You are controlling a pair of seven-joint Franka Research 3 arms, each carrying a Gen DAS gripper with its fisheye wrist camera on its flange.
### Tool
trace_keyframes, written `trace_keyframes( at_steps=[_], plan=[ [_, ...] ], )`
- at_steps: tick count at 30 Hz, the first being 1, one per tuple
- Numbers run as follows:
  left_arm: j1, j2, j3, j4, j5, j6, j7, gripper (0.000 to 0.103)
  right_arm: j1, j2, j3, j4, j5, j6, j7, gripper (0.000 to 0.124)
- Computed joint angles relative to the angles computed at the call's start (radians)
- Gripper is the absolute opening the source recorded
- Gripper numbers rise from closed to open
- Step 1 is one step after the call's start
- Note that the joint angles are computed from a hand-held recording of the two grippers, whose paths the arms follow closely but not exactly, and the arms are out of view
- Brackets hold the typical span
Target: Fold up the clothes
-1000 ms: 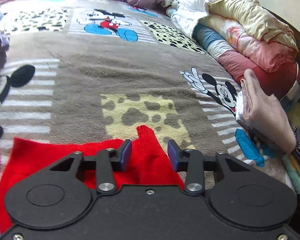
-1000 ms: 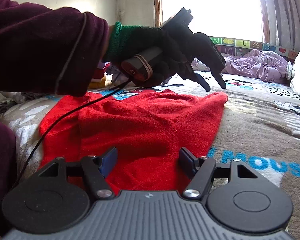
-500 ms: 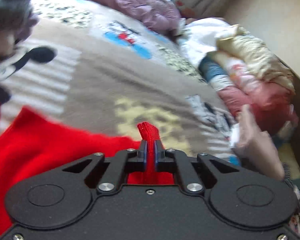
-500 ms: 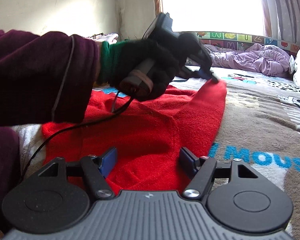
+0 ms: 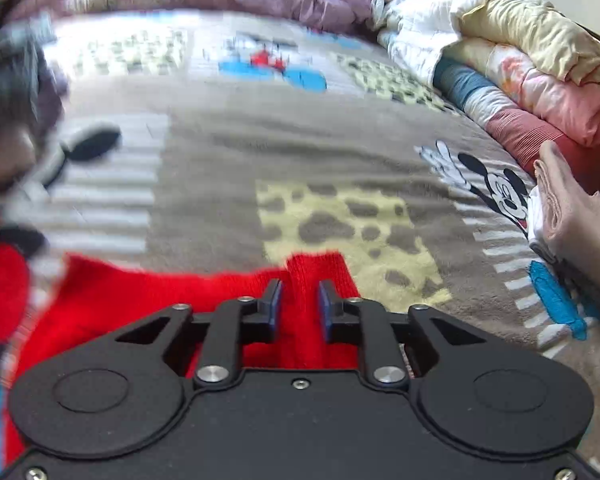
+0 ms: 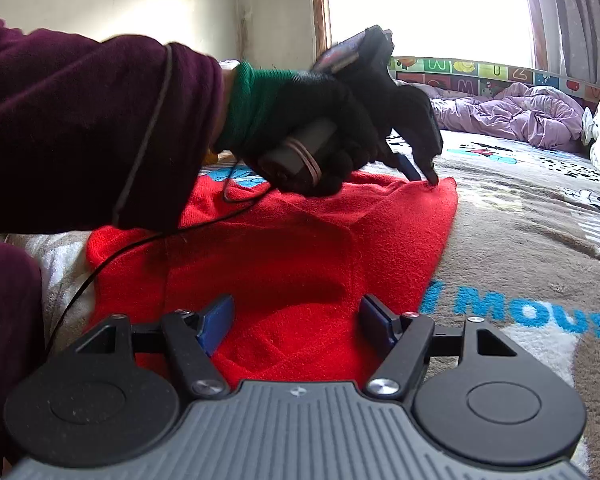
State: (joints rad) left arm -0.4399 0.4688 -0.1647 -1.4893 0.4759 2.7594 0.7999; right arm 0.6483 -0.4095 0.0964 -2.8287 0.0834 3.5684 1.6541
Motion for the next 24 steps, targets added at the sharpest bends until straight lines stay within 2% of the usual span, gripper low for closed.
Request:
trace_keyframes(
  at_steps=[2,6,7,9,10,13,14,16,19,21,22,24],
  plan=[
    [-0.013,-0.023,0.008,-0.018,0.029,0.014,-0.002,0.017,-0.001,0.0,0.0,0.0,-0.001,0.001,0.0,0.07],
    [0.033,-0.018,-0.069,-0.031,-0.046,0.028,0.136,0.017,-0.002,0.001,0.0,-0.001,-0.002,0.004,0.0,0.07],
    [0.029,-0.01,-0.069,-0.025,-0.053,0.015,0.154,0.017,-0.001,0.003,-0.003,0.0,-0.005,0.004,0.0,0.07],
    [0.008,0.038,-0.056,0.033,-0.076,-0.068,0.153,0.018,0.002,0.005,-0.012,0.001,-0.013,0.006,0.002,0.07],
    [0.009,0.042,-0.053,0.032,-0.09,-0.069,0.143,0.023,0.002,0.005,-0.012,0.001,-0.014,0.004,0.003,0.07],
    [0.019,0.022,-0.048,-0.01,-0.12,-0.009,0.106,0.025,0.005,0.001,-0.017,0.004,-0.02,-0.006,0.005,0.071],
    [0.018,-0.001,-0.045,-0.038,-0.12,0.022,0.089,0.032,0.008,0.001,-0.021,0.005,-0.024,-0.01,0.006,0.071],
    [-0.026,-0.065,0.017,-0.102,-0.043,0.046,0.0,0.042,-0.002,0.003,-0.008,0.009,-0.017,-0.016,-0.002,0.071],
    [-0.022,-0.193,0.04,-0.258,0.027,0.134,-0.127,0.043,-0.019,0.003,0.016,0.013,0.004,-0.02,-0.014,0.072],
    [-0.037,-0.289,0.077,-0.356,0.139,0.168,-0.274,0.048,-0.027,-0.001,0.03,0.011,0.023,-0.019,-0.018,0.071],
    [-0.037,-0.339,0.091,-0.411,0.196,0.19,-0.353,0.053,-0.03,-0.005,0.036,0.01,0.033,-0.016,-0.017,0.071],
    [-0.031,-0.444,0.119,-0.511,0.38,0.213,-0.585,0.058,-0.038,-0.013,0.049,0.003,0.055,0.001,-0.015,0.071]
  ],
)
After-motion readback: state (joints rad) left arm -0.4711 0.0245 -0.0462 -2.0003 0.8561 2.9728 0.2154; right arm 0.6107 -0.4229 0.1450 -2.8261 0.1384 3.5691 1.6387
